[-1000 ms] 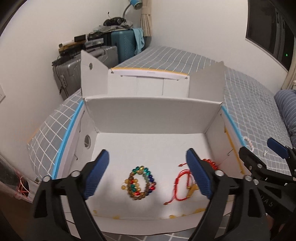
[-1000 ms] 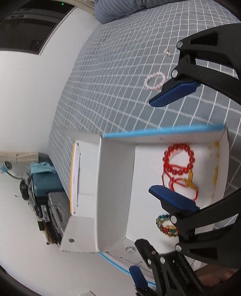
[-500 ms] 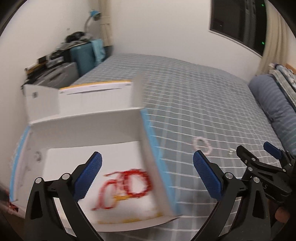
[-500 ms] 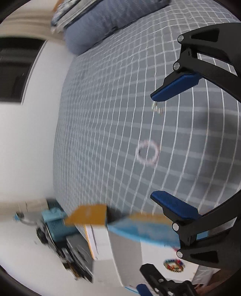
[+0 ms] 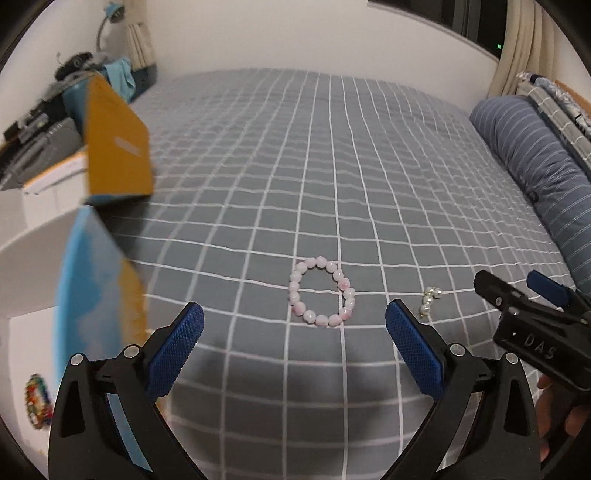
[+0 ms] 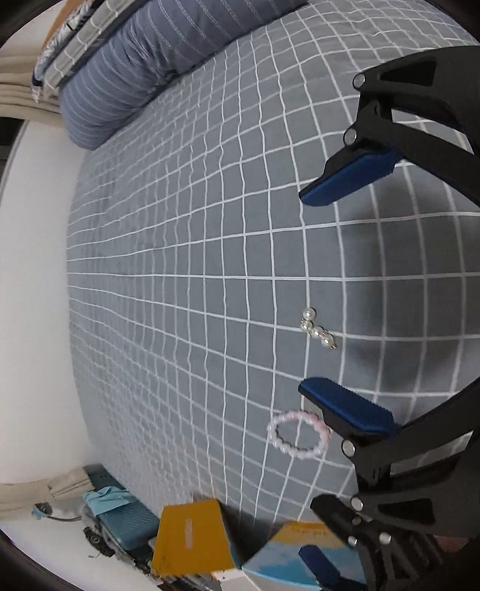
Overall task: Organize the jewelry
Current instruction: 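Move both tools back over the pink bracelet and pearl earrings, then grasp the pink bead bracelet with the left tool while the right tool grasps the pearl earrings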
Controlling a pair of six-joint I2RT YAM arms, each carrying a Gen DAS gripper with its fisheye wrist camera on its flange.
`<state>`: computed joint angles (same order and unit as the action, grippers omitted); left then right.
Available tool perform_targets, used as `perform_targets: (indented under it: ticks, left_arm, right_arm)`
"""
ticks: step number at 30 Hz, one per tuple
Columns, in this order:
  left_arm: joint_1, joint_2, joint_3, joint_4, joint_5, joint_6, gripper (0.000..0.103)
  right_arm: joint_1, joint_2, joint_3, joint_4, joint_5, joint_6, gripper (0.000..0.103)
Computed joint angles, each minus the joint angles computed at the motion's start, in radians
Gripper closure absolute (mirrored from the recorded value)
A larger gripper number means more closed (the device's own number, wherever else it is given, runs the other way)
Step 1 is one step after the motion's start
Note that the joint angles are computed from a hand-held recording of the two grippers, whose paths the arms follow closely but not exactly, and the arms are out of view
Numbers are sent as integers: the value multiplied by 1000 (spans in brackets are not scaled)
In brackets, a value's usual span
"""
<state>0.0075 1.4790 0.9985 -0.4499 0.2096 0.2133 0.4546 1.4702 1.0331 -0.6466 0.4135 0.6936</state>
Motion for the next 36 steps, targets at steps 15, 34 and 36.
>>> perform_targets:
  ticks: [15, 34, 36]
  left_arm:
    - [-41, 323, 125, 135, -64, -32, 9]
    - [-63, 337, 115, 151, -138, -3, 93]
    - [-60, 335, 116, 144, -131, -5, 93]
  right_arm:
    - [-49, 232, 59, 99, -106, -43, 51]
    - [-46, 259, 76, 94, -125, -44, 81]
    - [-43, 256, 74, 93, -122, -41, 81]
